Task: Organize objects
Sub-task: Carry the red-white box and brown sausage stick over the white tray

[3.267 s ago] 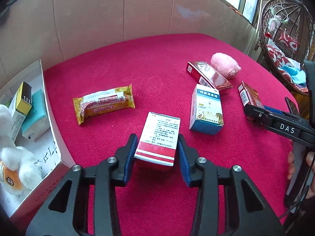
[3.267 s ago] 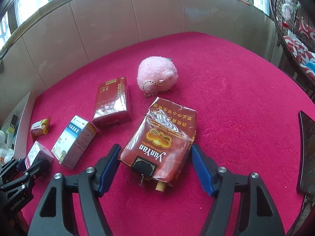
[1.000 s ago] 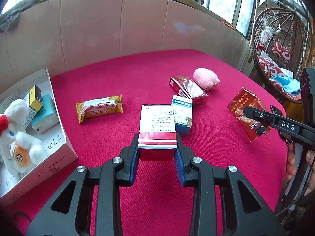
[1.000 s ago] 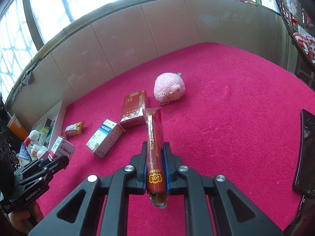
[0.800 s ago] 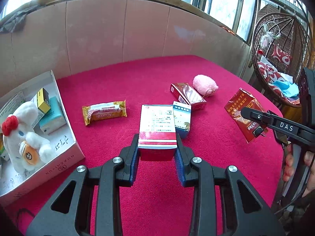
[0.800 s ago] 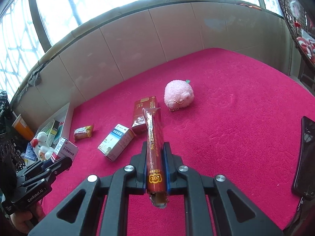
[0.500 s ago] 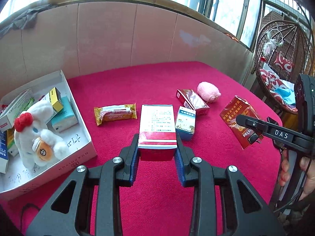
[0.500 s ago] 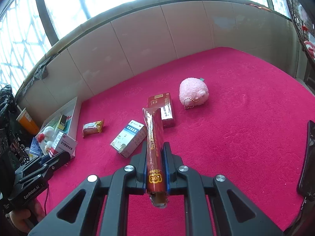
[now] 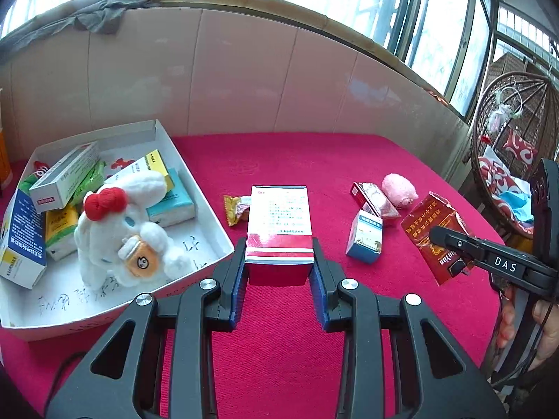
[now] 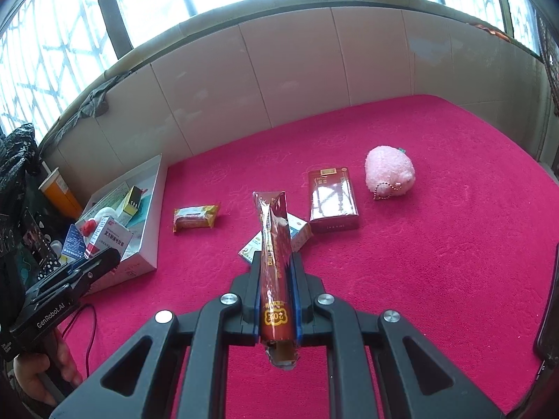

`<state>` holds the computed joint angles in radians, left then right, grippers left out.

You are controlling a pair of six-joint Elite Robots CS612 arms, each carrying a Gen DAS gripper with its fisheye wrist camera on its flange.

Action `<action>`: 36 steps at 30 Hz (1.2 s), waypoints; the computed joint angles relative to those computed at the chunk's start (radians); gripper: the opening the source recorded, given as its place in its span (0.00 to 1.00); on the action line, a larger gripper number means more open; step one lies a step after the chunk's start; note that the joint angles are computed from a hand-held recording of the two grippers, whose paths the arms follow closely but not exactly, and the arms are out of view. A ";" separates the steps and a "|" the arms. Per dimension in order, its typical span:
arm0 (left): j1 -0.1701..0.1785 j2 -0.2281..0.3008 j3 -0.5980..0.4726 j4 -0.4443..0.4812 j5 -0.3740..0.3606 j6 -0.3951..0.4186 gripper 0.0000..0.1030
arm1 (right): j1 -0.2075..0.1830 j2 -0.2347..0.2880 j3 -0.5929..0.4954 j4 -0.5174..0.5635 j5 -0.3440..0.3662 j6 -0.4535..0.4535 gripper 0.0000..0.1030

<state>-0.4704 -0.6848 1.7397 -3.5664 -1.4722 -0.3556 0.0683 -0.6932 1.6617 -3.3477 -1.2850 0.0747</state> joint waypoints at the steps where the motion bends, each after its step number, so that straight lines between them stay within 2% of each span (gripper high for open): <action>1: 0.003 -0.001 0.004 -0.004 0.002 -0.007 0.31 | 0.003 0.000 -0.002 0.004 -0.001 -0.005 0.11; 14: 0.040 -0.012 0.049 -0.069 0.039 -0.094 0.31 | 0.044 0.004 -0.053 0.087 -0.012 -0.075 0.11; 29: 0.092 -0.011 0.099 -0.125 0.106 -0.206 0.31 | 0.117 0.032 -0.175 0.175 -0.026 -0.189 0.11; 36: 0.101 -0.010 0.109 -0.139 0.153 -0.215 0.31 | 0.147 0.052 -0.253 0.235 0.013 -0.194 0.11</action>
<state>-0.3696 -0.6945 1.8492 -3.7052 -1.3192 -0.5705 0.2157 -0.6409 1.4085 -3.1126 -1.2720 -0.1197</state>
